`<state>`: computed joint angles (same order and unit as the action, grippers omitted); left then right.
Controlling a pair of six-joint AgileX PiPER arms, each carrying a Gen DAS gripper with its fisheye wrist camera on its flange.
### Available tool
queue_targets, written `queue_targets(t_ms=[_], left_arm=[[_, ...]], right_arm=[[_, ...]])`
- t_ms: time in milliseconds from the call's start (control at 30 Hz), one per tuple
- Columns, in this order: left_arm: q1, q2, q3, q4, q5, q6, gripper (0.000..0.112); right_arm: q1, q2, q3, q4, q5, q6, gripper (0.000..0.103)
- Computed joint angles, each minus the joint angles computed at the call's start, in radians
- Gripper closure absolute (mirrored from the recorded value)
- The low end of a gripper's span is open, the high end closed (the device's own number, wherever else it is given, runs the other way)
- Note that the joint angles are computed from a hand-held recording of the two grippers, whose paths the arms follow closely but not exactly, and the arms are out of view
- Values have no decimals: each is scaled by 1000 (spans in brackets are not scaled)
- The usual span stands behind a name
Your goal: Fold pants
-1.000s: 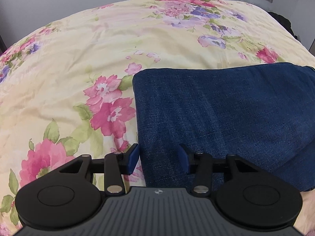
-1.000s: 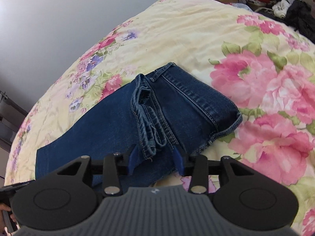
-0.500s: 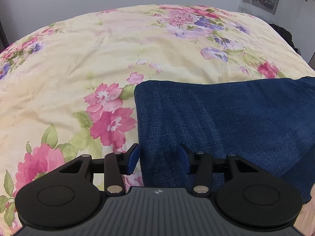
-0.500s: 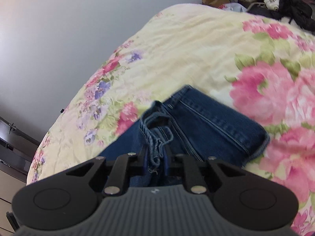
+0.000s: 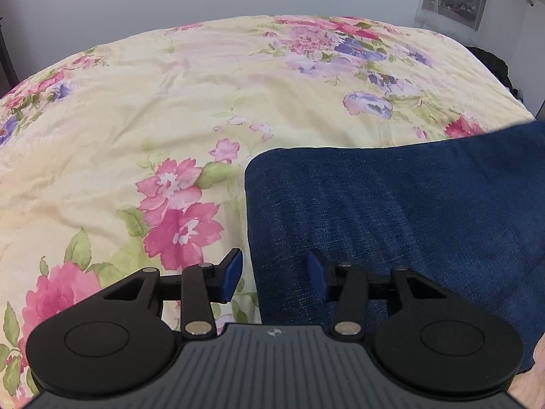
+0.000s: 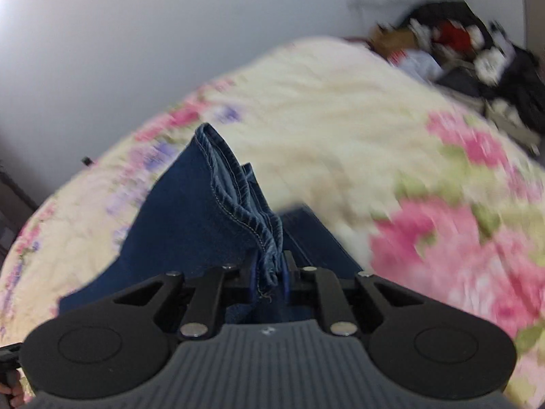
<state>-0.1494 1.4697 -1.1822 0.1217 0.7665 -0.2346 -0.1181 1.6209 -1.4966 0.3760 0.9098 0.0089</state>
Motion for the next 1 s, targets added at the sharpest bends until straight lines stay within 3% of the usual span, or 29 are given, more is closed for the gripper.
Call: queue_targets(t_ms=[133, 233, 333, 467, 700, 800, 867, 1000], left_arm=[[-20, 8, -11, 19, 10, -17, 60], [-37, 6, -24, 56, 7, -41, 60], [-36, 23, -55, 55, 12, -50, 60], [-40, 49, -83, 57, 13, -93, 63], [-42, 65, -105, 66, 11, -73, 65], [-9, 69, -129, 32, 15, -21, 73], [19, 73, -140, 4, 0, 23, 77], [78, 114, -168, -135, -43, 122, 82]], right_arm=[[-27, 3, 177, 48, -125, -51, 94], [5, -10, 137, 0, -127, -55, 94], [-7, -32, 56, 78, -92, -145, 95], [43, 21, 3, -121, -106, -17, 96], [88, 64, 160, -284, -250, 87, 94], [118, 42, 159, -410, -248, 146, 86], [139, 5, 166, -487, -256, 174, 86], [158, -64, 201, -412, -315, 76, 85]])
